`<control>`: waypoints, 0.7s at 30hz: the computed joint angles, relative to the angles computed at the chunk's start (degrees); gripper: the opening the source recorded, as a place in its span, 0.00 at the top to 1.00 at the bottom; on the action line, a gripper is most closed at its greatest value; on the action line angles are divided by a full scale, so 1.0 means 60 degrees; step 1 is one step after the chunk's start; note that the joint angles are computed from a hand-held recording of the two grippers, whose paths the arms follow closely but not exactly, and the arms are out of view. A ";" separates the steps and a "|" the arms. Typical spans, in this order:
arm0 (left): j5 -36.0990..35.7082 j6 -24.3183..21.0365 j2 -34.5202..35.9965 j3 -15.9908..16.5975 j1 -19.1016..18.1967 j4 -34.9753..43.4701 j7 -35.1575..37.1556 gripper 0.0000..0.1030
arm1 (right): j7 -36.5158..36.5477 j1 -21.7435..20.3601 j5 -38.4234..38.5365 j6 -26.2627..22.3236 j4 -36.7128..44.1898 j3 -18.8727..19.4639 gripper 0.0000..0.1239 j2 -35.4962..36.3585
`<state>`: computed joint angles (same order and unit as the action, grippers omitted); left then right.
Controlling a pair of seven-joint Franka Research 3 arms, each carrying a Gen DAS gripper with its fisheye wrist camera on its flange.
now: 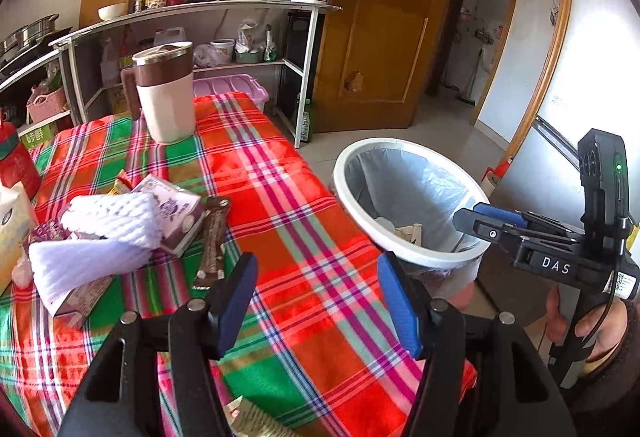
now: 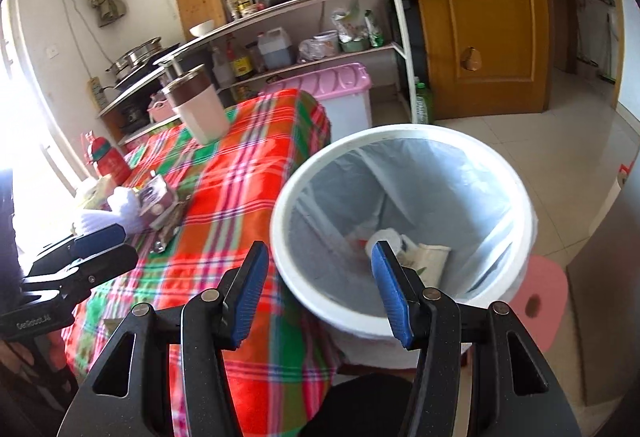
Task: Collect trash
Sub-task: 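Move both tools over the bin and release the yogurt cup and paper bag, then grasp the brown wrapper with the right tool while the left tool grasps the beige packet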
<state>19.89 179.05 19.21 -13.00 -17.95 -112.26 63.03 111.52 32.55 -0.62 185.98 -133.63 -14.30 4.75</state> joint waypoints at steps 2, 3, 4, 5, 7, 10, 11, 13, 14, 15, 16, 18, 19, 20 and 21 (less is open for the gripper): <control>0.0081 0.0068 -0.0296 0.0191 -0.0025 -0.0443 -0.0122 0.36 | -0.0139 -0.0115 0.0112 0.0022 0.0005 0.0292 0.56 -0.0007; 0.0223 0.0104 -0.0437 0.0456 -0.0198 -0.0642 -0.0321 0.36 | -0.0011 0.0236 -0.0011 0.0034 0.0007 -0.0018 0.56 0.0004; 0.0324 0.0125 -0.0588 0.0571 -0.0234 -0.0864 -0.0427 0.35 | 0.0012 0.0372 -0.0034 0.0061 0.0010 -0.0092 0.56 0.0016; 0.0439 0.0137 -0.0728 0.0692 -0.0282 -0.1072 -0.0554 0.35 | 0.0021 0.0495 -0.0013 0.0087 0.0005 -0.0154 0.56 0.0033; 0.0704 0.0162 -0.0993 0.0895 -0.0367 -0.1478 -0.0811 0.35 | -0.0282 -0.0021 0.0351 0.0120 -0.0014 0.0560 0.56 0.0026; 0.1571 -0.0063 -0.1391 0.1621 -0.0876 -0.2000 -0.1939 0.35 | -0.0665 -0.0281 0.0805 0.0243 -0.0050 0.1055 0.56 0.0055; 0.1852 -0.0022 -0.1499 0.1702 -0.0885 -0.2176 -0.2258 0.34 | -0.0749 -0.0290 0.0933 0.0266 -0.0064 0.1141 0.56 0.0060; 0.2189 -0.0038 -0.1702 0.1685 -0.0798 -0.2480 -0.2785 0.32 | -0.1023 -0.1040 0.1265 0.0300 -0.0032 0.2044 0.56 0.0119; 0.2157 -0.0096 -0.1779 0.1532 -0.0661 -0.2622 -0.2908 0.30 | -0.1168 -0.1421 0.1418 0.0301 0.0001 0.2503 0.56 0.0166; 0.1887 -0.0098 -0.1802 0.1208 -0.0372 -0.2728 -0.2747 0.30 | -0.1324 -0.1669 0.1544 0.0274 0.0038 0.2805 0.56 0.0199; 0.1622 -0.0052 -0.1804 0.0911 -0.0112 -0.2838 -0.2592 0.29 | -0.1443 -0.1653 0.1644 0.0252 0.0071 0.2837 0.56 0.0230; 0.1206 -0.0071 -0.1718 0.0494 0.0193 -0.2899 -0.2294 0.29 | -0.1647 -0.1563 0.1859 0.0254 0.0124 0.2831 0.56 0.0284; 0.1158 -0.0119 -0.1647 0.0433 0.0205 -0.2867 -0.2246 0.29 | -0.1760 -0.1601 0.1981 0.0267 0.0115 0.2908 0.56 0.0282; 0.1117 -0.0232 -0.1580 0.0398 0.0181 -0.2802 -0.2238 0.29 | -0.1864 -0.1632 0.2106 0.0259 0.0142 0.2978 0.56 0.0306; 0.1036 -0.0248 -0.1514 0.0321 0.0201 -0.2756 -0.2171 0.29 | -0.1975 -0.1652 0.2225 0.0253 0.0147 0.3027 0.56 0.0311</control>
